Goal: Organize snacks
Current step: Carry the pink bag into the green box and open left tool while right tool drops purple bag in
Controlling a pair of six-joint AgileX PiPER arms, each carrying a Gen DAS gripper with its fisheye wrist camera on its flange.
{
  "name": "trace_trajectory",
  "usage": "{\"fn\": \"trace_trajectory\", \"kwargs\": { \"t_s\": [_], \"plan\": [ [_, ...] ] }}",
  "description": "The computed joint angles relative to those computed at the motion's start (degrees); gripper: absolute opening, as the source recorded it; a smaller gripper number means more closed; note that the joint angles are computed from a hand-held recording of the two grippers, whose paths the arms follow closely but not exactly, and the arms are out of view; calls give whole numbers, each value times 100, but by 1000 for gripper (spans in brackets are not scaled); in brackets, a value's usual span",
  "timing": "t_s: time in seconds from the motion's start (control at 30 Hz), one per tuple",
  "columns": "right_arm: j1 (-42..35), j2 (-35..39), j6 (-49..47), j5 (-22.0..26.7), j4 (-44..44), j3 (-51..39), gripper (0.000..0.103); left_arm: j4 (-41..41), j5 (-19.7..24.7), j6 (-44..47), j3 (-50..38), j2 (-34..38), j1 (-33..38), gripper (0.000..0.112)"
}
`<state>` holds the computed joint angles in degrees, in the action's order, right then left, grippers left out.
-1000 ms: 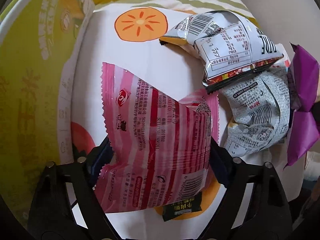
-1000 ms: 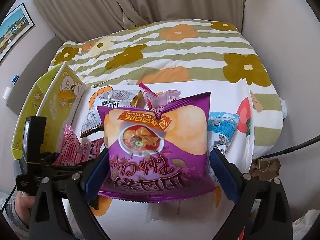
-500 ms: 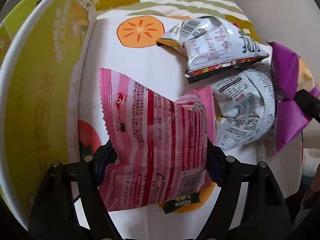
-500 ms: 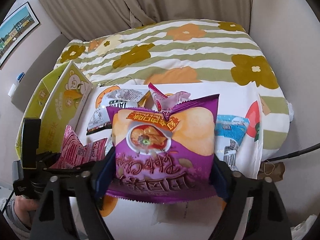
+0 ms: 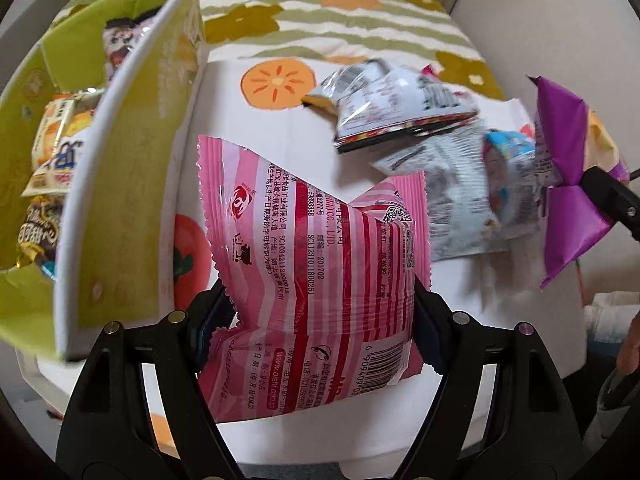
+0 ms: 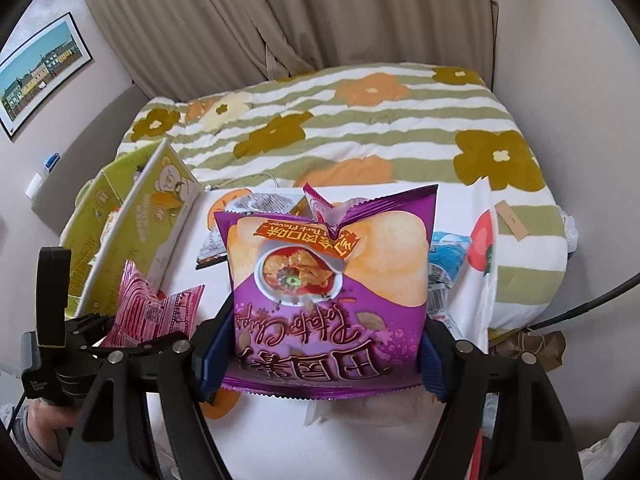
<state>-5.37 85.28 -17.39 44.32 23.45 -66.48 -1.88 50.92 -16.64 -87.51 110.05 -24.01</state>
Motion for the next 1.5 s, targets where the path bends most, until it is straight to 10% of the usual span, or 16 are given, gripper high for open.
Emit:
{"fn": "trace_trajectory", "kwargs": {
  "t_s": [0.7, 1.07, 1.5],
  "plan": [
    [1161, -688, 1079, 67, -376, -661, 73, -252, 288, 671, 18, -1895, 1081, 75],
    [3166, 718, 3431, -213, -1736, -2268, 73, -1278, 923, 2975, -935, -1156, 3414, 75],
    [4425, 2612, 5108, 801, -3076, -4547, 73, -1815, 1823, 4348, -2727, 738, 4326, 77]
  ]
}}
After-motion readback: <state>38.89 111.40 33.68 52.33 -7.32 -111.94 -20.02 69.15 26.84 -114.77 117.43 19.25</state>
